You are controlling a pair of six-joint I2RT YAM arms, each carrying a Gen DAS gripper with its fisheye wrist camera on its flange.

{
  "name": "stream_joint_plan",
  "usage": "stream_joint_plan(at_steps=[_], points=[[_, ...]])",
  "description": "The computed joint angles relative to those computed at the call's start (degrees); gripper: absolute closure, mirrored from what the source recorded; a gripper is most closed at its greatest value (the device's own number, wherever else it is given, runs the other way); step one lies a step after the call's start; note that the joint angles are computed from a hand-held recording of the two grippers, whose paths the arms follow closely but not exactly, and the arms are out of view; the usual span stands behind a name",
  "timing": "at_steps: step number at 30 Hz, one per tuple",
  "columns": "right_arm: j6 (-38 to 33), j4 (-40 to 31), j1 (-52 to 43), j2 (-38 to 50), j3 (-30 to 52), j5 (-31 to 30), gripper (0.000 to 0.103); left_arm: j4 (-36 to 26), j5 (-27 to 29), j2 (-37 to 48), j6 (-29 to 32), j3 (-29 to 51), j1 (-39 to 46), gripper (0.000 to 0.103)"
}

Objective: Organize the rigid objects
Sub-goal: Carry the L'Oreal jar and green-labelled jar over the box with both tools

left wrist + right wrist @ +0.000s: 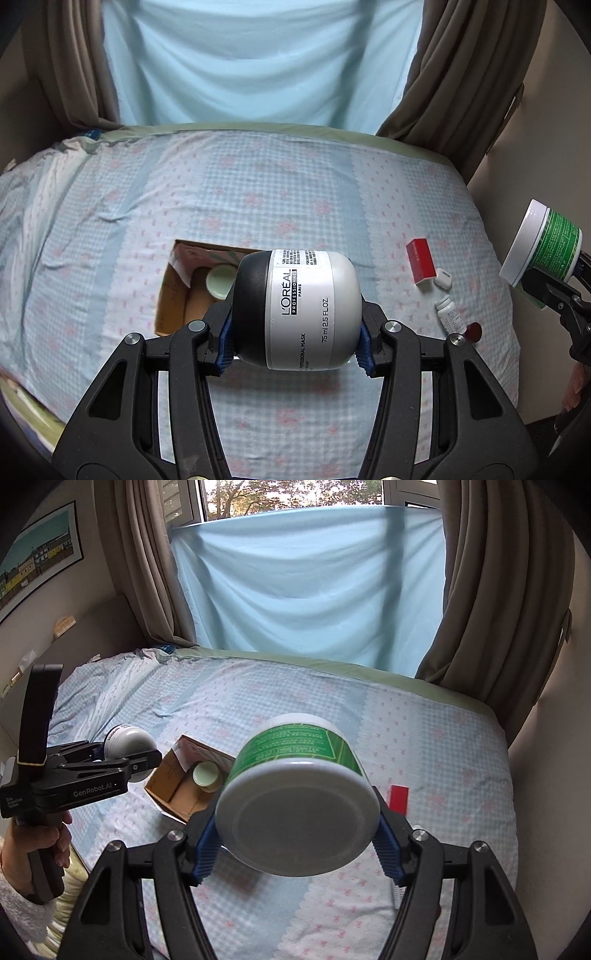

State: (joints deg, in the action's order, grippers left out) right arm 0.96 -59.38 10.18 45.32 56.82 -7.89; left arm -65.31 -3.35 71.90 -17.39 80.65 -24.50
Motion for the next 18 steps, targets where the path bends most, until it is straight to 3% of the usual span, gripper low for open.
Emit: stream_joint_plan(at_steps=[4,8,12,18], points=[[17.31,5.43,18.47,5.28,-0.66,12.76,0.037,0.69,8.65,0.50,13.83,-1.67,13.37,0.056],[28.50,10.40,29.01,13.01,-0.99,19.51,0.037,2.43,14.48,4.54,24.86,-3.44,23.99,0.056],[36.05,16.74,33.42,19.47,-2.60,20.65,0.037,5.71,16.76,8.45,31.99,-6.28,30.09,0.056],[42.62,26.88,35.60,30.21,-3.98,19.58,0.037,12.56,16.99,14.92,35.90,-11.60,33.43,0.056]])
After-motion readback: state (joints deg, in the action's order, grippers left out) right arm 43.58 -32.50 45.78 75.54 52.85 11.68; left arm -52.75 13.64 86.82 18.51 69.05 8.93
